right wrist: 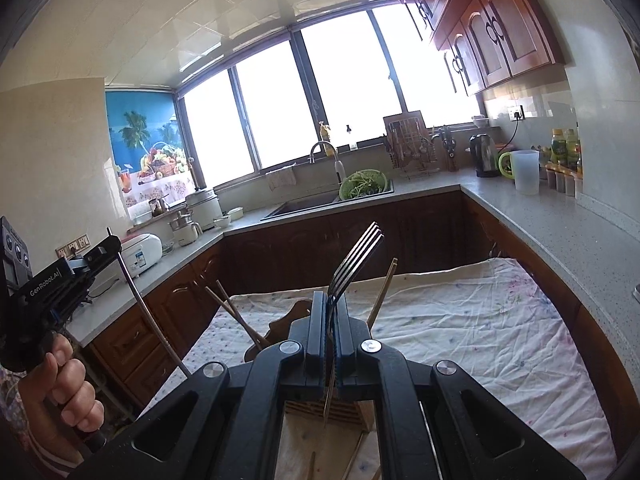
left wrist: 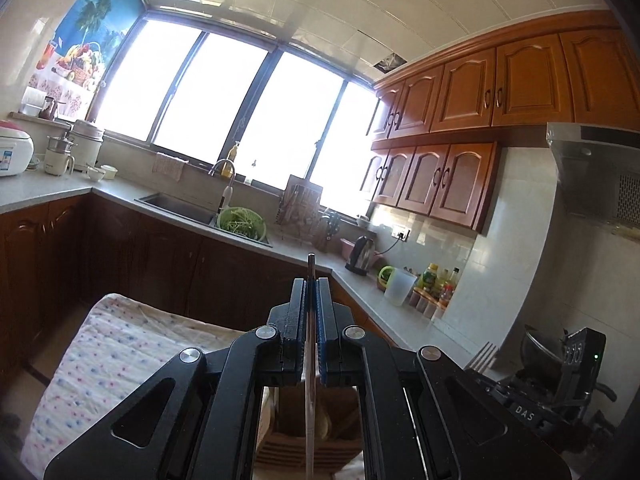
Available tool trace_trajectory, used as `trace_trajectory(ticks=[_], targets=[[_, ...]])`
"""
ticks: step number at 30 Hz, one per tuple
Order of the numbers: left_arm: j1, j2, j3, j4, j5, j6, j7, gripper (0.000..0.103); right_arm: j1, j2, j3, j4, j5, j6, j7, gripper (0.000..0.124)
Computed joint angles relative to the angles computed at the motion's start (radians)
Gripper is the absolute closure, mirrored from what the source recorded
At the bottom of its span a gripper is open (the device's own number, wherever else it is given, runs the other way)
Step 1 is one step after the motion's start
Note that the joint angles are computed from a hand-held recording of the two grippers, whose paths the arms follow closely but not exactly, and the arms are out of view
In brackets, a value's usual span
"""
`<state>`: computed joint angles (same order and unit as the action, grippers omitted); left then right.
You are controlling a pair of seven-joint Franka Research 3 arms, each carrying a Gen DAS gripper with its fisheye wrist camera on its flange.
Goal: Organize utensils
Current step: 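Lift the metal chopstick and fork upright and carry both over the wooden holder, then lower the chopstick and fork into the holder and open both tools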
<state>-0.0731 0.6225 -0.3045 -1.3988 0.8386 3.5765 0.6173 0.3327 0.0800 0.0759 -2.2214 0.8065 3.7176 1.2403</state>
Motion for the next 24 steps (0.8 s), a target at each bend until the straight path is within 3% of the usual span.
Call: trace_trajectory(ticks=[8,13,19,23,24], targets=[[-0.118,0.152,0.082,0.205,-0.219,-0.042,0.113,0.100,-0.033,0.088,-0.026,0.111,-0.067,-0.047,0.041,0.121],[-0.148,0.238,0.080,0.294,-0.288,-0.074,0.166,0.100,-0.037,0.148,-0.040,0.166,-0.092,-0.069,0.051,0.121],[-0.182,0.283,0.106,0.307,-0.344,-0.073,0.220,0.100,-0.021,0.211,-0.057,0.208,-0.079,-0.096,0.041,0.121],[-0.156,0.306,0.049,0.309,-0.308,-0.111,0.239,0.100,-0.020,0.240,-0.058,0.211,-0.090,-0.100,0.060,0.121],[-0.162,0.304,0.061,0.298,-0.320,-0.104,0.246,0.099,-0.026,0.246,-0.052,0.207,-0.106,-0.098,0.075,0.121]])
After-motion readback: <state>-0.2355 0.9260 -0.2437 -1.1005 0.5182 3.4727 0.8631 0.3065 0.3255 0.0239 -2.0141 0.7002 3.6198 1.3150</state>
